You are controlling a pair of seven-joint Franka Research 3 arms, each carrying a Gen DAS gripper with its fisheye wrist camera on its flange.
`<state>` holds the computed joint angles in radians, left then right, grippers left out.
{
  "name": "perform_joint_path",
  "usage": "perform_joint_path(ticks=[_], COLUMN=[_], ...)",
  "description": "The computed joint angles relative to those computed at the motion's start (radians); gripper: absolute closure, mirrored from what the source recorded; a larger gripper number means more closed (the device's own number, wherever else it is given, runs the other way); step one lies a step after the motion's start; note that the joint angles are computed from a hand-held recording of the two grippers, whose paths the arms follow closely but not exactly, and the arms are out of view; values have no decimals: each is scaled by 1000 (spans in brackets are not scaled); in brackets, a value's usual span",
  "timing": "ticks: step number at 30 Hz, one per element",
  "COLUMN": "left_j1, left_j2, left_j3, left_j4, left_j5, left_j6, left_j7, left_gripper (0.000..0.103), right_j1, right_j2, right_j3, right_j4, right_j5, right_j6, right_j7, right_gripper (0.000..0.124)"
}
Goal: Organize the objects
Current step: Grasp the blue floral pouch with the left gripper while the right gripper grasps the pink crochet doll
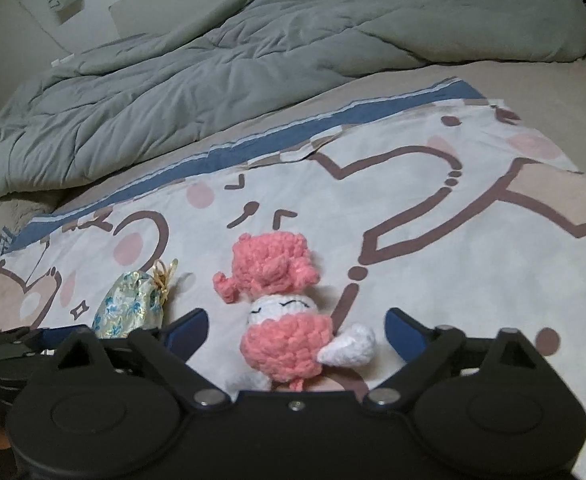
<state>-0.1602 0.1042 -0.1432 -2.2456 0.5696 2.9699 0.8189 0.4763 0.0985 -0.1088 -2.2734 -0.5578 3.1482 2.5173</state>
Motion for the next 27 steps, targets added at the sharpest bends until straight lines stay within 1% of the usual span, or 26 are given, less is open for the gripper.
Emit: perform_joint_path(ticks=[2, 4, 5, 7, 8, 10, 12, 13, 15, 16, 17, 18, 19, 20, 22, 27], left_j1=[-21, -36, -35, -30, -29, -21, -14, -8, 2, 6, 9, 10, 11, 12, 13, 19], left_j2=[11, 18, 19, 22, 21, 16, 6, 0, -17, -25, -34, -45, -57, -70, -99, -190], left_j3=[27, 43, 42, 37, 36, 27, 19, 12, 0, -5, -11, -14, -15, -16, -19, -36], left_j4=[13, 28, 31, 37, 39, 34, 24, 15, -5, -14, -23, -31, -40, -49, -66, -131], left_j5=[100, 197, 211, 224, 228, 216, 202, 176, 124, 94, 64, 43, 32, 28, 31, -34], left_j6=[-6, -22, -25, -25, -27, -24, -22, -18, -9, -7, -8, -9, -9, -7, -6, 0], left_j7=[-71, -144, -162, -179, -185, -175, -152, -128, -88, -66, -45, -33, -30, -30, -39, -9], left_gripper=[7, 10, 11, 17, 18, 22, 22, 23, 23, 23, 23, 23, 23, 23, 23, 23], right_j1=[-5, -4, 2, 12, 25, 52, 84, 88, 66, 60, 49, 31, 11, -5, -45, -78], right_j2=[13, 20, 23, 29, 32, 40, 46, 49, 51, 49, 44, 37, 29, 18, -1, -64], right_j3=[10, 16, 13, 5, -8, -39, -74, -79, -51, -44, -31, -11, 8, 28, 82, 140], right_j4=[8, 12, 15, 21, 26, 39, 57, 63, 68, 72, 72, 67, 57, 48, 24, -30], right_j5=[19, 42, 49, 47, 23, -42, -149, -191, -204, -233, -244, -236, -213, -175, -48, 92], right_j6=[-5, -16, -26, -41, -45, -55, -75, -80, -98, -105, -113, -107, -94, -99, -105, -108], right_j7=[-28, -58, -61, -55, -36, 21, 126, 167, 159, 166, 156, 133, 114, 90, -24, -165], right_gripper=[34, 41, 45, 46, 46, 46, 45, 45, 49, 51, 59, 69, 69, 70, 70, 71])
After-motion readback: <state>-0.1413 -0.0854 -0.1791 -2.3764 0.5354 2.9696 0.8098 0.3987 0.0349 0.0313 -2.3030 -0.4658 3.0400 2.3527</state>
